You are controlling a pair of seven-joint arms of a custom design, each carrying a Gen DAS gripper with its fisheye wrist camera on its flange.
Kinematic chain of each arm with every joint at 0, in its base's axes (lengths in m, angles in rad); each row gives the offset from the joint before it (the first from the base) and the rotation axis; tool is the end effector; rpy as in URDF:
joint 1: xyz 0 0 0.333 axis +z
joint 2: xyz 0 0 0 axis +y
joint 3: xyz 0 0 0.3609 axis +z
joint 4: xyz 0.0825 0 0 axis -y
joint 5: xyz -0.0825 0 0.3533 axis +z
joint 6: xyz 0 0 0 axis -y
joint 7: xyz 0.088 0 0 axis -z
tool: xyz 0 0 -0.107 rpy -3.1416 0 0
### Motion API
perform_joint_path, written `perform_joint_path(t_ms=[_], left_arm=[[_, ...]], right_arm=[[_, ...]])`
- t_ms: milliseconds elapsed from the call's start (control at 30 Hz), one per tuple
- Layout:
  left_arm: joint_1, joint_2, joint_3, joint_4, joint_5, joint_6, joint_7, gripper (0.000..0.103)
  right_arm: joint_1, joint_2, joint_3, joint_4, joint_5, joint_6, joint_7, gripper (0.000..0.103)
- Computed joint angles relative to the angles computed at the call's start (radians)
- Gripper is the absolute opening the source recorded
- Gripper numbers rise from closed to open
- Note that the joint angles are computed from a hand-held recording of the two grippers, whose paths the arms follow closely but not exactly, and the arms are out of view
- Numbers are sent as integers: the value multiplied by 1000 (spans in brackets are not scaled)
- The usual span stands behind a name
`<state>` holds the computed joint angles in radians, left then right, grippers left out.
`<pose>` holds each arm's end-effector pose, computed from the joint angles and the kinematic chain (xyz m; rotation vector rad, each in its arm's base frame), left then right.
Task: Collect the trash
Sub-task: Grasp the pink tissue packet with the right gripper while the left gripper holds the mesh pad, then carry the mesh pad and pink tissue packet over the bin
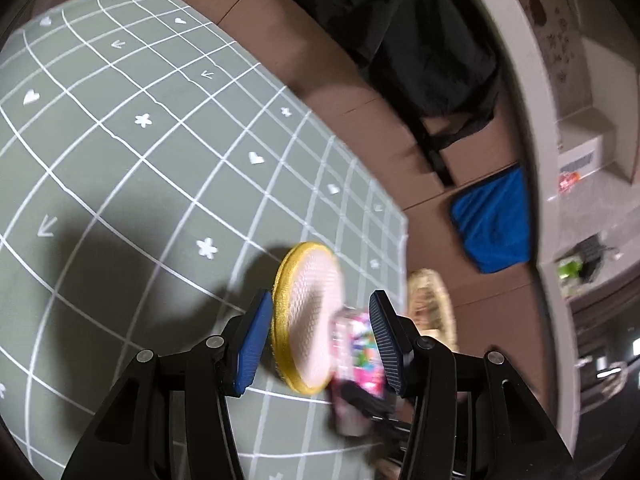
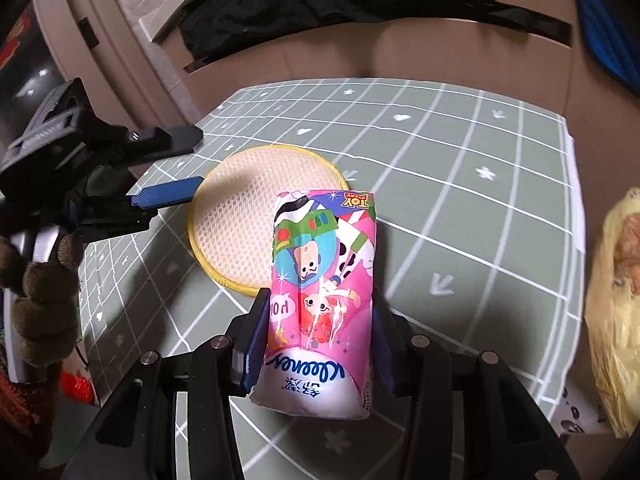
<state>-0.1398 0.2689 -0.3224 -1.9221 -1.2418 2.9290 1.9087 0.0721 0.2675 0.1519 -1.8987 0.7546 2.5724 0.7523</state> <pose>0.5903 -0.2064 0.4686 2.2185 -1.4883 1.3260 0.6224 0.1214 0.4635 -2.0995 1.2987 -0.0882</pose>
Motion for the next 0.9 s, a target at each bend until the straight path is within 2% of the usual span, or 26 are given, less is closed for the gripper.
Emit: perform_joint_path(t_ms=[33, 67, 267, 300, 367, 467, 633, 733, 767, 800, 900], left_arm=[[-29, 3, 27, -9, 87, 24, -79, 51], [-36, 8, 33, -14, 125, 40, -109, 52], [-26, 48, 33, -15, 269, 57, -248, 56], [-12, 58, 19, -9, 271, 51, -249, 56], [37, 79, -45, 11, 197, 54, -179, 56], [71, 99, -88, 45, 113, 13, -111, 56], [21, 102, -49, 69, 149, -12, -140, 55], [-21, 100, -12, 73, 253, -11, -218, 38], [-21, 101, -15, 75, 270, -16, -221, 25], [-25, 101, -15, 77, 291, -19, -228, 20], [-39, 93, -18, 67, 337, 11, -239, 16]], right_arm=[[-1, -6, 0, -8, 4, 7, -3, 43], [-3, -12, -1, -15, 8, 14, -10, 43], [1, -13, -7, -20, -7, 13, 0, 43], [2, -11, -7, -18, -11, 13, 0, 43], [5, -7, -4, -14, -15, 17, 1, 43], [1, -3, 0, -10, -12, 17, -3, 43], [-14, -5, 6, -16, 26, 7, -41, 43], [-20, -7, 6, -15, 59, -10, -58, 43], [-23, -7, 4, -14, 71, -16, -65, 43], [-23, -9, 3, -15, 80, -18, -69, 43], [-12, -18, -7, -27, 80, 12, -74, 43]])
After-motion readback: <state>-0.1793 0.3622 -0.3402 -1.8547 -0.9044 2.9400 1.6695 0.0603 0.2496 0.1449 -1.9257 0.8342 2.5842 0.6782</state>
